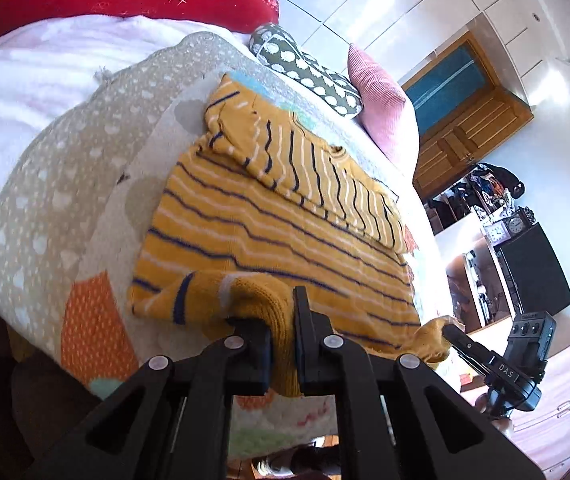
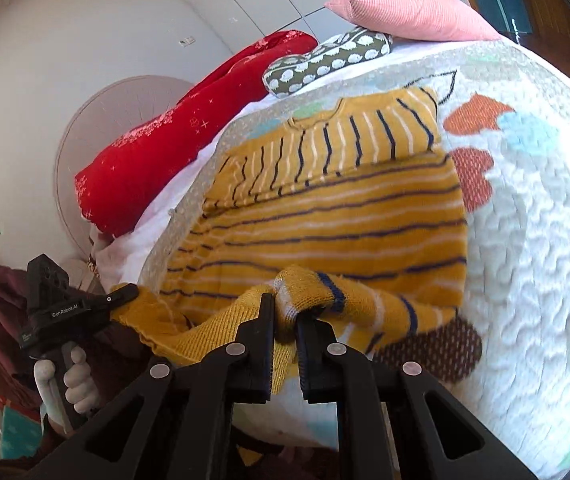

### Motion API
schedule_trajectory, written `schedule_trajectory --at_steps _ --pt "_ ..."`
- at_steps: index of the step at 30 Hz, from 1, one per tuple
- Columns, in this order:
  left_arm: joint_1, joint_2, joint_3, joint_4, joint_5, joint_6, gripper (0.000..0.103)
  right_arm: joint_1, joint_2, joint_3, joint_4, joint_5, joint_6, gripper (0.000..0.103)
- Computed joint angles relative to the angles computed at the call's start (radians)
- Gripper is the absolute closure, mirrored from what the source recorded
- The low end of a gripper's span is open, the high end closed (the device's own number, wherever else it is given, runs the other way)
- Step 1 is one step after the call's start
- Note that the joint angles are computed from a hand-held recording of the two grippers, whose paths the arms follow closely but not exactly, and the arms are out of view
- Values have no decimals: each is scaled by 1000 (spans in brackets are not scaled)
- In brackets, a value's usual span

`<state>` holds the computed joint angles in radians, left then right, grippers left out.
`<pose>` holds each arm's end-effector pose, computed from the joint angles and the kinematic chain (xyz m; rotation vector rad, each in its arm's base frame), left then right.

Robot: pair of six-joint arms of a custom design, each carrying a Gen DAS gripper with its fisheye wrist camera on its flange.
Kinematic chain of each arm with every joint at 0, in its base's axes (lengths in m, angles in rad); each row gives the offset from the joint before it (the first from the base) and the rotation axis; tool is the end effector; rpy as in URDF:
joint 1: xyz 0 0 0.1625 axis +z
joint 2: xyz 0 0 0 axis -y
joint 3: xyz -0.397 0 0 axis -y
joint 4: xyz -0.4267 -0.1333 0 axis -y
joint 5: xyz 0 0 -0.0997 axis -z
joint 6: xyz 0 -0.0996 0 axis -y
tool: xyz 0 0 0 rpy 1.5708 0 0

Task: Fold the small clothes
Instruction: 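Grasp the hem with the left gripper and fold it toward the collar while right gripper grips hem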

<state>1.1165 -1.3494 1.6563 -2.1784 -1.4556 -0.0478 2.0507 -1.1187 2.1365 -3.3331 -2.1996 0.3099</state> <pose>-0.1413 -0.6193 0.3559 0.5926 3.0083 -0.4938 0.3089 -0.4316 0.1648 -0.1069 -2.5881 1.2476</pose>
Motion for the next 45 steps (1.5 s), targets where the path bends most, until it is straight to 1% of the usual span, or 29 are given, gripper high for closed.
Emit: schedule_trajectory --at_steps 2,5,7,10,13,19,25,27,28,30,32,33,35,36,37,38,39,40,41,43,45 --pt "-9 60 -61 -16 9 -21 95 -27 -7 -42 17 7 -18 93" --pt "-31 146 -147 -46 47 -18 95 -68 -6 -113 51 22 -21 93" --pt "-44 211 -215 -52 84 -8 95 -91 4 -171 90 18 -20 93" --pt "-53 326 -342 -18 123 -4 94 -120 36 -265 159 -18 -27 93" --pt "-56 429 -455 21 172 0 95 -160 56 -325 205 -20 -12 93" --pt "-25 619 -687 124 177 -56 94 -229 98 -418 268 -4 15 93" --pt "-15 770 -889 227 194 -61 94 -300 108 -450 247 41 85 93" --pt "-13 803 -938 252 186 -61 94 -322 108 -453 237 69 109 93" --pt "-9 814 -956 258 172 -68 94 -336 104 -451 231 98 126 93" --pt "5 838 -1005 275 119 -100 91 -359 95 -440 220 150 163 93" --pt "26 862 -1063 306 41 -149 83 -377 84 -432 224 191 190 92" --pt "36 869 -1083 311 11 -175 81 -381 79 -430 227 202 192 92" --pt "49 871 -1100 304 -23 -212 75 -380 72 -430 228 198 170 88" --pt "52 868 -1101 295 -24 -223 72 -374 71 -432 226 175 152 79" --pt "52 856 -1085 271 -10 -230 64 -365 70 -432 214 145 133 63" --pt "53 846 -1073 252 4 -237 59 -357 69 -432 196 111 118 53" --pt "52 840 -1069 246 27 -248 58 -349 68 -429 169 76 111 40" --pt "52 837 -1070 243 54 -258 58 -342 66 -425 146 38 110 39" --pt "51 836 -1074 249 79 -267 58 -338 60 -423 148 12 113 39" --pt "44 833 -1087 278 131 -266 58 -333 44 -417 161 -4 102 39" --pt "27 807 -1048 254 156 -201 58 -317 40 -414 154 -13 51 39"
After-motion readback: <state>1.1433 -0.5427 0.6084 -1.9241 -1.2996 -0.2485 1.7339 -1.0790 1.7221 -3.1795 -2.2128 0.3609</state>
